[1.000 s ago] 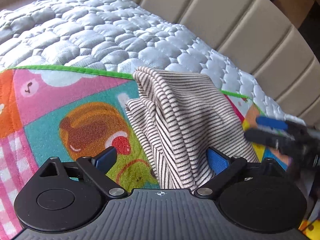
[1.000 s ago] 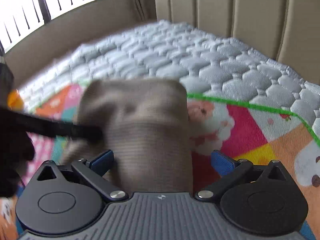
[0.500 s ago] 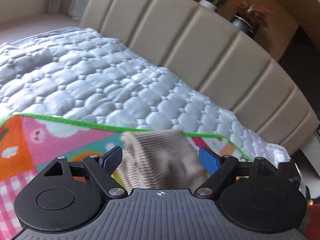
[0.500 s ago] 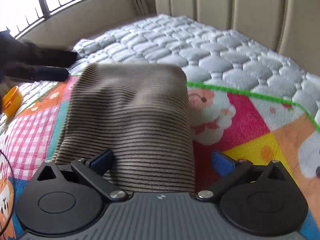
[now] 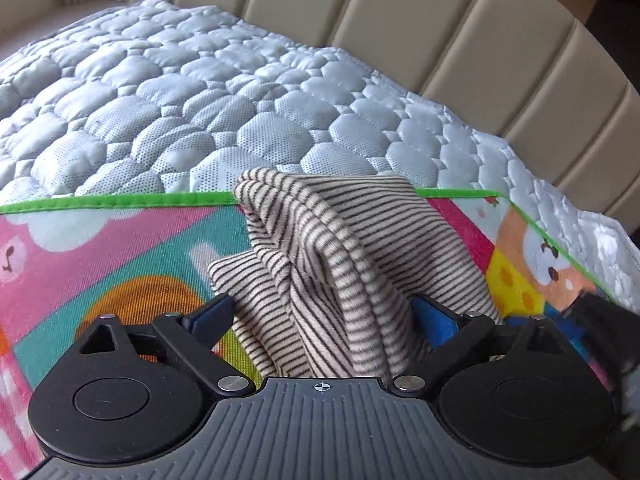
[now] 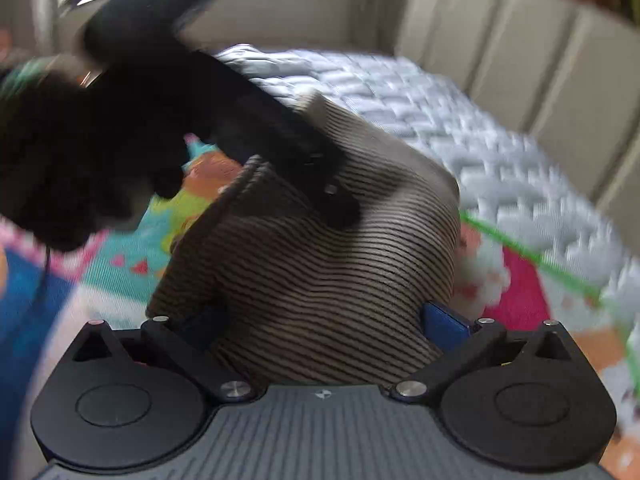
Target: Fold clothes
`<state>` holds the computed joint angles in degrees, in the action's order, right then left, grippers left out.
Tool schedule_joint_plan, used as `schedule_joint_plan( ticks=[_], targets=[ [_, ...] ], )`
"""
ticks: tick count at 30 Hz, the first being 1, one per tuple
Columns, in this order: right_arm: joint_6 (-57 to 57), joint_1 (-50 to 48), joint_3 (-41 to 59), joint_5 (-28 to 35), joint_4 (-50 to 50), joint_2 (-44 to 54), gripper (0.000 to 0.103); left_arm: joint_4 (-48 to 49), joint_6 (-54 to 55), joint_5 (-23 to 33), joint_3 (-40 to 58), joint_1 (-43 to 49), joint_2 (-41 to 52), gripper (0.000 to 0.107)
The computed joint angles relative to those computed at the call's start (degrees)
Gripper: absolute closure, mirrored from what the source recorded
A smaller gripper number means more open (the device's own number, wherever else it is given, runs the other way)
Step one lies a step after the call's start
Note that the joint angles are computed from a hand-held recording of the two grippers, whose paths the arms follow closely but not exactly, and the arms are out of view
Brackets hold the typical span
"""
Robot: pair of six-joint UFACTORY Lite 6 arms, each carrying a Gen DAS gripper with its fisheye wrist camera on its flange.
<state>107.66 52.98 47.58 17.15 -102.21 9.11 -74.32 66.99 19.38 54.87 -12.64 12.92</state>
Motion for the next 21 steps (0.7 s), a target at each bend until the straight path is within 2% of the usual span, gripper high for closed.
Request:
schedule_joint_plan(
  ticks=[1,4,7,10,12,14,17,19,21],
  targets=[
    [3.6,0.2,-0.4,0.8,-3.6,0.4,0.000,-0.8,0.9,0.3,0.2,0.3,0.7,0.006],
    [5.5,-1.1,0.3,-1.0,-5.1,1.0,0.000,-2.4,2.6,1.1,0.2,0.9,1.4,0.006],
    [8.7,-0.7,-0.3,0.2,-8.6,1.3,0.000,-2.7,3.0,1.2,0.1,0.9,1.3,0.006],
    [9.9,-0.2,-2.3,0.6,-10.1,-0.3,0.000,-1.2,-0.2,1.2,-0.2,1.0,0.3,0.006],
    [10.9,-0.6,-3.2,0.1,-11.9,-1.0,0.000,-2.2,0.5,0.1,-2.8,0.8,-4.2,0.010],
    [12.8,-0.9,-3.6,-0.1,-13.9,-1.2,0.000,-8.0,8.2,-0.4,-6.6,1.1,-11.1,0.012],
    [9.7,0.1,-2.8,0.9,-10.2,-0.6,0.000,-15.9,19.9,3.4,-9.4,1.9,-18.5,0.011],
    [5.7,0.5,-2.1,0.8,-6.2,-0.7,0.000,-17.0,21.4,3.8,-8.5,0.3,-19.2,0.011],
    [3.0,-2.0,-1.9,-3.8,-5.6,-2.4,0.000,-15.1,18.1,4.3,-6.4,-1.3,-16.1,0.011]
  ],
)
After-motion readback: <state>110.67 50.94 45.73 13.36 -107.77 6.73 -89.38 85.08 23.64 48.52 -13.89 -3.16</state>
